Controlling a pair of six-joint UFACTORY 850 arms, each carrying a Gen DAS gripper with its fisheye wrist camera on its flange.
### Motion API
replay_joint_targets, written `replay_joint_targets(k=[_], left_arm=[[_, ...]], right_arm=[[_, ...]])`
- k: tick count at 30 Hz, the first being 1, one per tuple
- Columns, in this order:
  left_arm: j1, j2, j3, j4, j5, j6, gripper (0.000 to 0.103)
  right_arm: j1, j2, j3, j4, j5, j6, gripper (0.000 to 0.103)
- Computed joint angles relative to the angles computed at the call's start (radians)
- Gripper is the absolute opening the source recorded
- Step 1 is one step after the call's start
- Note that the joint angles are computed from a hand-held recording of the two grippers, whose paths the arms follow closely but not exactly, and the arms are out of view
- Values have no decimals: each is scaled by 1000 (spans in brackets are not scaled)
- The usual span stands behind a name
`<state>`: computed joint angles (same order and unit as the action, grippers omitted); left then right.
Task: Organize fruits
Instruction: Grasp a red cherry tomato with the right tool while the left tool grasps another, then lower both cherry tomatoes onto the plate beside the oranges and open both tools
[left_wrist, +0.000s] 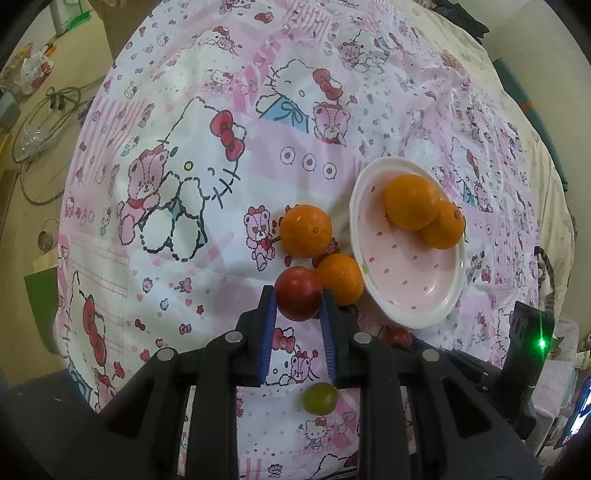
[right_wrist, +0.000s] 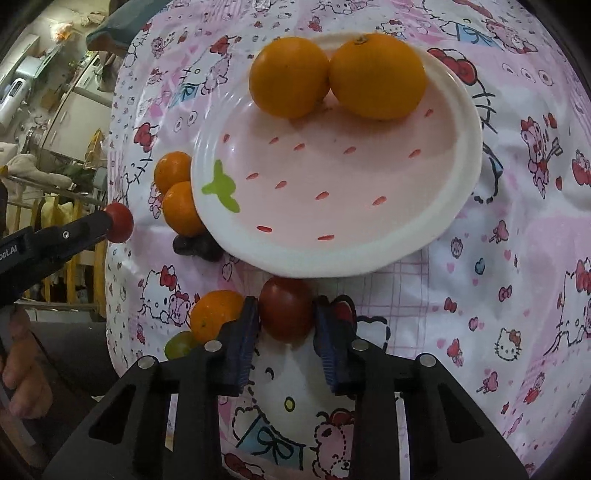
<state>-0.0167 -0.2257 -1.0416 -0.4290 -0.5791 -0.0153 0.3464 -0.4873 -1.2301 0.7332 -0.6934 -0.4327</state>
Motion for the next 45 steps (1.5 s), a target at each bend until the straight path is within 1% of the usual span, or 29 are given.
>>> replay_joint_targets(k=[5, 8, 11, 17, 23, 27, 30, 34, 38, 44, 45], left_arm=[[-16, 3, -1, 31, 15, -26, 20], [-32, 16, 3, 69, 61, -69, 20], [-52, 13, -7, 108, 90, -97, 20], [-85, -14, -32, 126, 93, -96, 20], [-97, -58, -86, 147, 86, -86, 20], [-86, -100, -127, 67, 74, -7, 20], [-84, -132, -154, 7, 80, 58, 20], [-82, -187, -202, -52, 56, 114, 20], [-89, -226, -241, -37, 43, 110, 20], [-92, -275, -289, -27, 16, 101, 20], [-94, -281, -297, -25, 16, 98, 20]], right_arm=[[-13, 19, 19, 13, 6, -11, 32], [-28, 39, 33, 34, 2, -29, 32], [-43, 63, 52, 50, 8, -40, 32], [-99, 128, 103, 111, 10, -84, 32], [-148, 150, 89, 206, 36, -143, 32], [-151, 131, 34, 216, 46, -171, 32], [-147, 101, -7, 235, 46, -181, 32], [-143, 59, -54, 264, 36, -175, 32], [-125, 13, -121, 238, 46, -164, 32], [-128, -80, -234, 191, 42, -115, 32], [-128, -89, -243, 185, 53, -105, 32]])
